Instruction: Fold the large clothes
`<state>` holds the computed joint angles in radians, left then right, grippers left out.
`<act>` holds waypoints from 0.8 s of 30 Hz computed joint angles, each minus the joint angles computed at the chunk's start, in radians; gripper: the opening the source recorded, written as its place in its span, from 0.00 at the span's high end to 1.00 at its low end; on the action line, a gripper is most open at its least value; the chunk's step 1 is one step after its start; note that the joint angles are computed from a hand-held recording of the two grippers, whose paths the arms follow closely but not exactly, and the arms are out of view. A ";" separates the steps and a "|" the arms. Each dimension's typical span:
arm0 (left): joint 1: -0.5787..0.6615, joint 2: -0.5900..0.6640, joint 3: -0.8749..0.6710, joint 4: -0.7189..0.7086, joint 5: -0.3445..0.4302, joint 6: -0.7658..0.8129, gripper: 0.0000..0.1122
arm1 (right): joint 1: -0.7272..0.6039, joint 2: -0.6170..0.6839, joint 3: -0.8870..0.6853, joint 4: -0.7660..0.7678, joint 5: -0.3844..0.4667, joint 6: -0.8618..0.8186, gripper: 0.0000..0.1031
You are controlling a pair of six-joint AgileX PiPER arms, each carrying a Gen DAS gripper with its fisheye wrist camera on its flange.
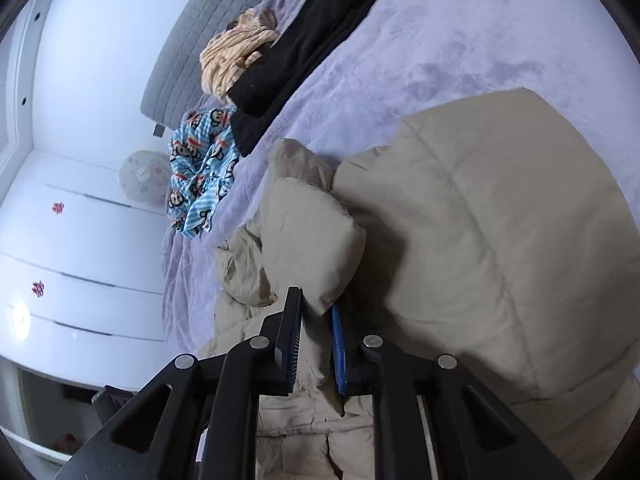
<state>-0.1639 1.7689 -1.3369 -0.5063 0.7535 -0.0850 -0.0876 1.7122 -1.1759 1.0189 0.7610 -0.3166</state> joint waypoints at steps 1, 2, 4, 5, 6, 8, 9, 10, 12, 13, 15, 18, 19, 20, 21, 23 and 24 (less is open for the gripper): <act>0.023 -0.004 0.016 -0.063 -0.004 0.055 0.09 | 0.034 0.006 -0.035 -0.033 0.008 -0.007 0.86; 0.049 -0.003 0.029 -0.140 -0.001 0.120 0.09 | 0.064 0.013 -0.064 -0.057 0.021 -0.015 0.86; 0.105 0.016 0.041 -0.311 0.035 0.260 0.09 | 0.144 0.036 -0.126 -0.122 0.051 -0.030 0.86; 0.126 0.030 0.043 -0.381 0.059 0.315 0.09 | 0.184 0.048 -0.152 -0.161 0.070 -0.034 0.86; 0.143 0.048 0.040 -0.445 0.086 0.367 0.09 | 0.221 0.064 -0.177 -0.205 0.089 -0.025 0.85; 0.159 0.087 0.027 -0.534 0.139 0.439 0.09 | 0.299 0.096 -0.227 -0.334 0.130 0.038 0.85; 0.161 0.106 0.020 -0.567 0.161 0.465 0.09 | 0.329 0.107 -0.241 -0.389 0.143 0.068 0.79; 0.159 0.125 0.012 -0.599 0.183 0.490 0.09 | 0.348 0.111 -0.240 -0.421 0.150 0.085 0.74; 0.152 0.156 -0.003 -0.626 0.209 0.505 0.09 | 0.355 0.094 -0.203 -0.429 0.152 0.084 0.41; 0.146 0.165 -0.007 -0.633 0.213 0.508 0.09 | 0.343 0.070 -0.167 -0.412 0.145 0.074 0.39; 0.141 0.181 -0.012 -0.651 0.214 0.524 0.09 | 0.305 0.024 -0.107 -0.390 0.155 0.054 0.39; 0.127 0.218 -0.052 -0.607 0.195 0.478 0.09 | 0.236 -0.048 -0.013 -0.382 0.168 0.049 0.39; 0.116 0.230 -0.072 -0.567 0.181 0.437 0.09 | 0.211 -0.069 0.014 -0.378 0.177 0.045 0.39; 0.108 0.245 -0.094 -0.539 0.172 0.406 0.09 | 0.176 -0.090 0.042 -0.369 0.188 0.033 0.39; 0.101 0.255 -0.110 -0.520 0.163 0.384 0.09 | 0.148 -0.113 0.070 -0.365 0.197 0.028 0.39; 0.084 0.274 -0.136 -0.486 0.138 0.351 0.09 | 0.106 -0.149 0.115 -0.360 0.203 0.016 0.39; 0.070 0.281 -0.160 -0.461 0.128 0.325 0.13 | 0.089 -0.166 0.134 -0.355 0.205 0.010 0.39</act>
<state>-0.0936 2.0500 -1.4968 -0.9675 0.8816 0.2401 0.0013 1.5464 -1.0419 0.6638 0.9662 -0.3068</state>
